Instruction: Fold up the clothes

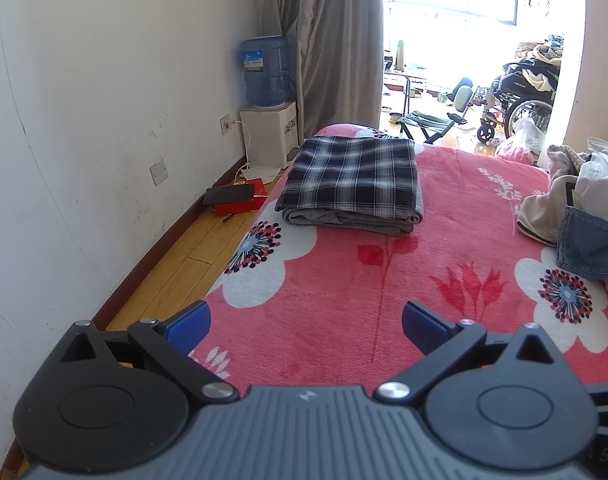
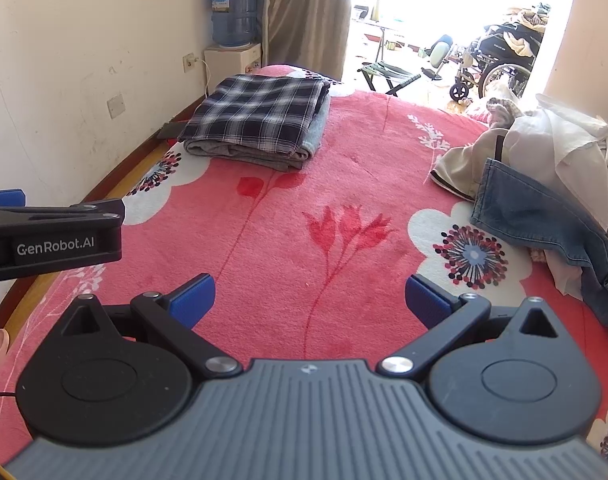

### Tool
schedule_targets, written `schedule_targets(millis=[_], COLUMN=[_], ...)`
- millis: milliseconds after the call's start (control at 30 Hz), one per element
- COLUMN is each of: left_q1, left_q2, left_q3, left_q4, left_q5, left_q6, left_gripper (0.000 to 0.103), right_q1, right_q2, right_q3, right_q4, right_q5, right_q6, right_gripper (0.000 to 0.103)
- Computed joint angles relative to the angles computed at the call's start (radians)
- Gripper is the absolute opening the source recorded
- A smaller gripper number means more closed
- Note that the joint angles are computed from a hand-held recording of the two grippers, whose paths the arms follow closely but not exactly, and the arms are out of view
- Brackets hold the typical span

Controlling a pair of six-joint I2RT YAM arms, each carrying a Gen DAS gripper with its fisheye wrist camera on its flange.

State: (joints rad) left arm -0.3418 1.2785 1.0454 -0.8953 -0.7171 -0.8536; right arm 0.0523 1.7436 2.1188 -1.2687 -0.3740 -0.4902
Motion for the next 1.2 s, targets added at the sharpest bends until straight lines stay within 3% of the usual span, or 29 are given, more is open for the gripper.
schedule_targets(millis=[1200], left_q1=[-0.009], left_q2=[0.006], left_q3=[0.005], left_q4=[-0.018], left_q5=[-0.003], left_q6=[-0.021], left_gripper=[0.102], right_q1=[0.006], right_q2=[-0.002], right_q3=[0.001], right_q4=[0.001], right_q5=[0.009], right_q6=[0.000], right_gripper=[0.102])
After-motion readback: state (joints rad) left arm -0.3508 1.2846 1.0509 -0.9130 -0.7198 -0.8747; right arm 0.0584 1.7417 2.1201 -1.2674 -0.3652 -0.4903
